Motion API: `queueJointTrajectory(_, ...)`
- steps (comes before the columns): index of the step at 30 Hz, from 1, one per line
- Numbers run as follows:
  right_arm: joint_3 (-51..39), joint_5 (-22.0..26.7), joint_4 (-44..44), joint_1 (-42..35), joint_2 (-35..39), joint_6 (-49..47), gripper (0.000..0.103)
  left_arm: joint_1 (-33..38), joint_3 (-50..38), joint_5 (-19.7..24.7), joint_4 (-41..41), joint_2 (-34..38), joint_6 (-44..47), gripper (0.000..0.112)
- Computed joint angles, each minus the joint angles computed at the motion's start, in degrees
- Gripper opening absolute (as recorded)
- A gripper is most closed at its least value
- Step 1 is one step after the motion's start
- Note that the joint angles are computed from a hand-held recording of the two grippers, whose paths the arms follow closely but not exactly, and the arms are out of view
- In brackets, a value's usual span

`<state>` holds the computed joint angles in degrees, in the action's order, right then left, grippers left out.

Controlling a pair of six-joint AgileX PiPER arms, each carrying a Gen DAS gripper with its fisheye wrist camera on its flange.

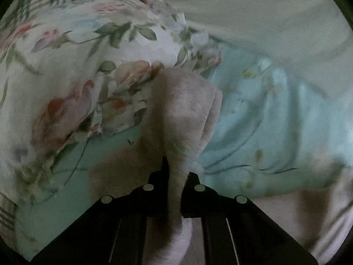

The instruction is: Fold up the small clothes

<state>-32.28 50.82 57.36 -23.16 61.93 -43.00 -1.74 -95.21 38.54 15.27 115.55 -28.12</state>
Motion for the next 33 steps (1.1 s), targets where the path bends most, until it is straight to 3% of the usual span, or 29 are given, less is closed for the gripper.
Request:
queueJointTrajectory(2, -0.3, 0.4, -0.5, -0.4, 0.2, 0.7, 0.077, 0.9, 7.2, -5.6, -7.3, -6.0, 4.4, 0.004)
queueJointTrajectory(6, -0.4, 1.7, -1.8, -0.5, -0.1, 1.7, 0.062, -0.5, 17.9, -12.3, -20.0, -16.3, 13.5, 0.004)
queueJointTrajectory(9, 0.1, 3.5, -1.2, -2.2, -1.7, 0.9, 0.062, -6.3, 22.1, -14.7, -26.2, -22.5, 16.3, 0.004)
queueJointTrajectory(13, 0.3, 5.8, -1.0, -5.8, -2.8, -0.2, 0.062, -17.8, 22.6, -17.1, -25.9, -25.3, 12.6, 0.004)
queueJointTrajectory(16, 0.4, 7.8, -0.5, -10.1, -3.2, -2.0, 0.062, -28.8, 19.5, -18.9, -19.5, -22.7, 5.8, 0.004)
queueJointTrajectory(22, -0.2, 13.1, -0.2, -19.9, -2.8, -6.2, 0.062, -44.1, 2.5, -11.9, -3.1, -5.2, -6.7, 0.005)
queueJointTrajectory(25, -0.7, 14.9, 0.1, -24.1, -1.2, -8.5, 0.062, -46.8, -3.7, -8.8, -1.4, 2.2, -7.2, 0.007)
queueJointTrajectory(27, -1.2, 14.9, 0.1, -25.4, 0.0, -9.2, 0.062, -46.3, -5.8, -7.1, -5.4, 5.2, -2.7, 0.013)
queueJointTrajectory(28, -1.4, 14.8, 0.4, -25.8, 0.7, -9.5, 0.062, -45.8, -7.7, -5.6, -7.0, 6.8, -0.8, 0.021)
queueJointTrajectory(30, -2.1, 14.0, 1.2, -25.3, 2.2, -9.8, 0.062, -46.0, -7.2, -3.9, -9.4, 7.3, 1.0, 0.046)
queueJointTrajectory(31, -2.6, 13.4, 1.5, -24.6, 3.0, -9.9, 0.062, -46.1, -5.7, -4.1, -9.5, 6.6, 0.8, 0.064)
queueJointTrajectory(33, -3.4, 11.4, 2.8, -21.5, 4.6, -9.7, 0.062, -46.7, 1.0, -7.0, -7.3, 2.2, -1.5, 0.070)
